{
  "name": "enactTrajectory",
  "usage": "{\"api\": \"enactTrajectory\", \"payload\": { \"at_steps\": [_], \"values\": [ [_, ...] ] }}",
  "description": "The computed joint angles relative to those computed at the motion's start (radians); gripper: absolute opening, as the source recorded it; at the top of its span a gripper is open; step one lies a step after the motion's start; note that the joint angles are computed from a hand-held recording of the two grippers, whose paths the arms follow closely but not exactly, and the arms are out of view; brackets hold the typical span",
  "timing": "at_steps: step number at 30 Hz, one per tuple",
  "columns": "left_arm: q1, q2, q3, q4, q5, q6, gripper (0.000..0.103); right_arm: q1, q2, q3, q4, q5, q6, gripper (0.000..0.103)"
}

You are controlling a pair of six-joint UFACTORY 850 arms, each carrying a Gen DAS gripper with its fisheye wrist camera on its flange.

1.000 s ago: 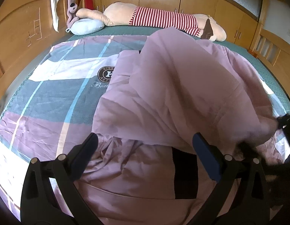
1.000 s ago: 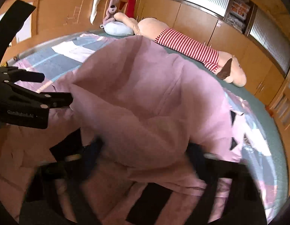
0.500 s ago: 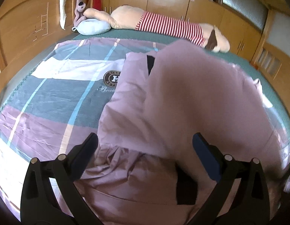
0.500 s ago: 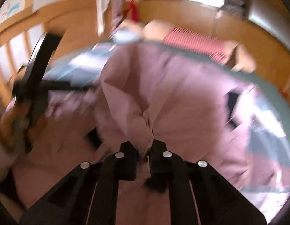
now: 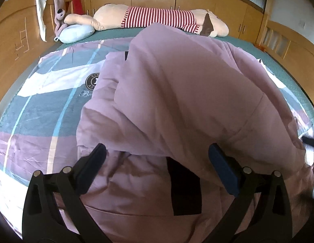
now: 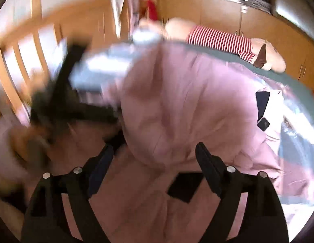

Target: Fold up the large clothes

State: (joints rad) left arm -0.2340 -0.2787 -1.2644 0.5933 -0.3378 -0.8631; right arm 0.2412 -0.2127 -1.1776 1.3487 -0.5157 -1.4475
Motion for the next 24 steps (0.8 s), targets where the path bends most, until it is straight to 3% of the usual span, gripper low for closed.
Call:
{"api": "enactTrajectory", "payload": {
  "at_steps": [1, 2, 5, 7, 9, 12, 15, 18, 20, 21, 22, 24],
  "values": [
    [-0.003, -0.001, -0.001, 0.024, -0.005, -0.024, 0.101, -0.029, -0.008, -0.009, 0.067, -0.046, -0.009, 0.081],
    [-0.003, -0.001, 0.001, 0.037, -0.008, -0.038, 0.101, -0.037, -0.019, -0.016, 0.092, -0.063, 0.025, 0.068],
    [0.001, -0.002, 0.003, 0.044, -0.011, -0.057, 0.101, -0.005, -0.068, -0.057, -0.084, 0.014, 0.223, 0.031],
    [0.002, 0.007, 0.014, 0.103, -0.011, -0.127, 0.101, 0.019, -0.113, -0.086, -0.278, 0.031, 0.393, 0.029],
    [0.008, 0.031, 0.04, 0.205, 0.02, -0.254, 0.101, 0.045, -0.154, -0.1, -0.458, 0.058, 0.569, 0.029],
    [0.029, 0.068, 0.078, 0.249, 0.134, -0.332, 0.101, 0.063, -0.177, -0.095, -0.504, 0.094, 0.627, 0.029],
    [0.022, 0.042, 0.058, 0.101, 0.14, -0.157, 0.101, 0.077, -0.168, -0.088, -0.551, 0.118, 0.647, 0.029],
    [-0.004, -0.015, 0.014, 0.04, 0.079, -0.035, 0.101, 0.079, -0.155, -0.073, -0.52, 0.139, 0.612, 0.033],
    [-0.01, -0.069, -0.023, -0.099, 0.02, 0.117, 0.098, 0.083, -0.135, -0.059, -0.561, 0.174, 0.639, 0.057],
    [-0.005, -0.084, -0.035, -0.167, 0.004, 0.166, 0.098, 0.08, -0.124, -0.05, -0.547, 0.191, 0.618, 0.064],
    [0.008, -0.09, -0.039, -0.271, 0.005, 0.248, 0.098, 0.079, -0.106, -0.031, -0.491, 0.231, 0.564, 0.078],
    [0.034, -0.101, -0.047, -0.481, 0.007, 0.402, 0.098, 0.082, -0.047, 0.025, -0.288, 0.348, 0.407, 0.082]
  ]
}}
